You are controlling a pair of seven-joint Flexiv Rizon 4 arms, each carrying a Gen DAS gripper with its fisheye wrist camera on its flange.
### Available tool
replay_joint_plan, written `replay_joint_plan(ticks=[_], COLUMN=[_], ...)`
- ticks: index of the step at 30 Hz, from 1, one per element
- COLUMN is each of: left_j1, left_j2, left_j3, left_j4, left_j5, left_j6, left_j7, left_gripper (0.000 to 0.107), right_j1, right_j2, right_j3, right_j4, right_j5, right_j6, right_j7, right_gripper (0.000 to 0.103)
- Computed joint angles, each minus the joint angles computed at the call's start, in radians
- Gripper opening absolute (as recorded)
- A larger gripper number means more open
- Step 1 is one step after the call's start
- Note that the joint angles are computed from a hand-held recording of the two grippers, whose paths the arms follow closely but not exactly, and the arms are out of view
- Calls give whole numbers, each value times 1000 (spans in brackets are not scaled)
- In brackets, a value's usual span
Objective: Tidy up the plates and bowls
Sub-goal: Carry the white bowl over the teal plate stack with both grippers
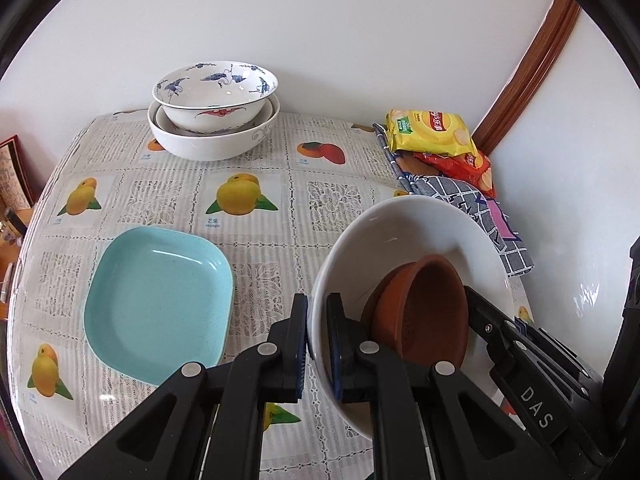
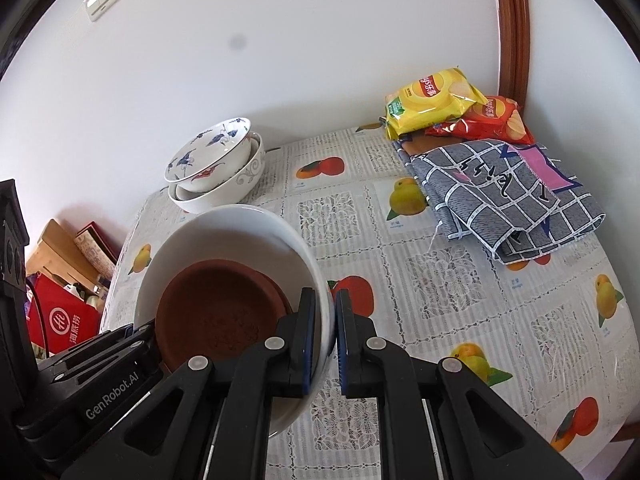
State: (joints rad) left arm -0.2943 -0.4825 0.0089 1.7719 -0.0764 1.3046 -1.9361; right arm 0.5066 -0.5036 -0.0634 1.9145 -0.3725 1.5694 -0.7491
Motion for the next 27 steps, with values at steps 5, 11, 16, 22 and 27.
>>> replay_joint_plan(ticks=[5,11,16,22,27], left_j1=[30,49,60,69,80], left_j2=[7,20,34,44,50], left_j3=[-23,-32,-34,-26,-22], left_j4=[28,60,91,114,128], left_j5=[-25,-52,-70,-80,-86], left_j6=[25,49,65,72,76], left_j7=[29,57,72,77,76], left_gripper=[10,10,10,10,10], right_j1=[25,53,67,64,59], right_j2=[-4,-7,-16,-32,-51], right_j3=[-18,-39,-39,-18,3], right_j4=[-8,-14,-24,-45,-70], right_j5=[-10,-29,-40,-40,-39], right_j6=[-10,-12,-13,-18,-27], right_j7=[14,39,53,51,39], right_gripper=[10,10,10,10,10])
